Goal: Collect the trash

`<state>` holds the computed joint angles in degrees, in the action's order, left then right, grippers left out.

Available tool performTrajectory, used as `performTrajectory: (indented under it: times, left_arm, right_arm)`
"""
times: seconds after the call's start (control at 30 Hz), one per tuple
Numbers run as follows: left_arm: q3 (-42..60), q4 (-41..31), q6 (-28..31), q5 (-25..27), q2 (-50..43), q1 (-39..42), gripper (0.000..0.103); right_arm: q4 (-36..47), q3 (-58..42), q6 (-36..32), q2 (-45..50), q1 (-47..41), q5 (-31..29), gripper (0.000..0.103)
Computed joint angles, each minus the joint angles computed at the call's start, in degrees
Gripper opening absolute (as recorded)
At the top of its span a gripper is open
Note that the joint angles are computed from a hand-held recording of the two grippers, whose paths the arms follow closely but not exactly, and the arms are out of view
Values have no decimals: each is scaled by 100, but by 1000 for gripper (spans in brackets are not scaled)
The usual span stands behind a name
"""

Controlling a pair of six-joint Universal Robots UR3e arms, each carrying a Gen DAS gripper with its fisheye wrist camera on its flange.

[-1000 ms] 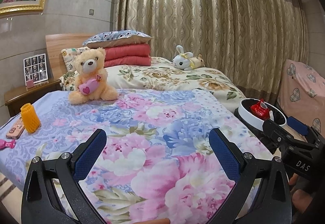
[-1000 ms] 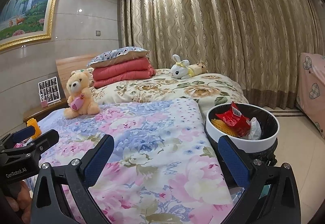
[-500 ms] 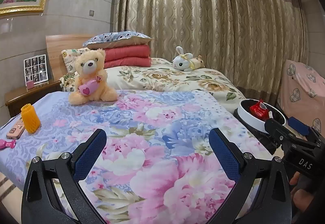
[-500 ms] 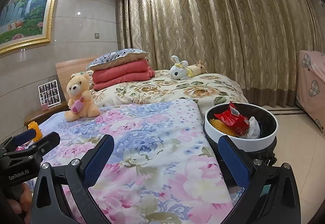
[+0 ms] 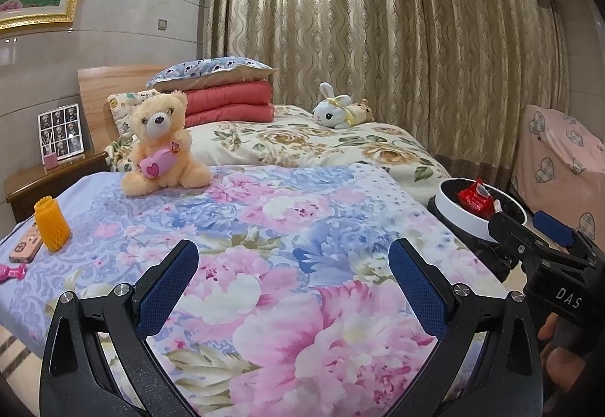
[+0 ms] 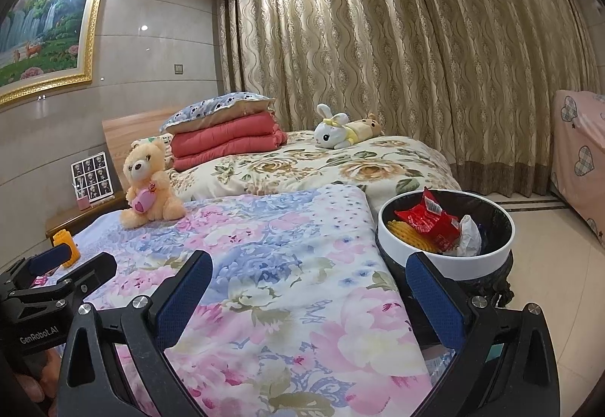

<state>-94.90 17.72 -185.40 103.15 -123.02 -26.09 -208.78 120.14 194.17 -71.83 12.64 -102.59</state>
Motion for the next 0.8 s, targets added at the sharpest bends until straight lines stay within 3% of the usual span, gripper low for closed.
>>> performTrajectory:
  times: [0.8]
  left_arm:
    - [56, -106, 13, -26, -27, -58, 103]
  right_arm:
    - [-22, 71, 103, -42, 0, 15, 103]
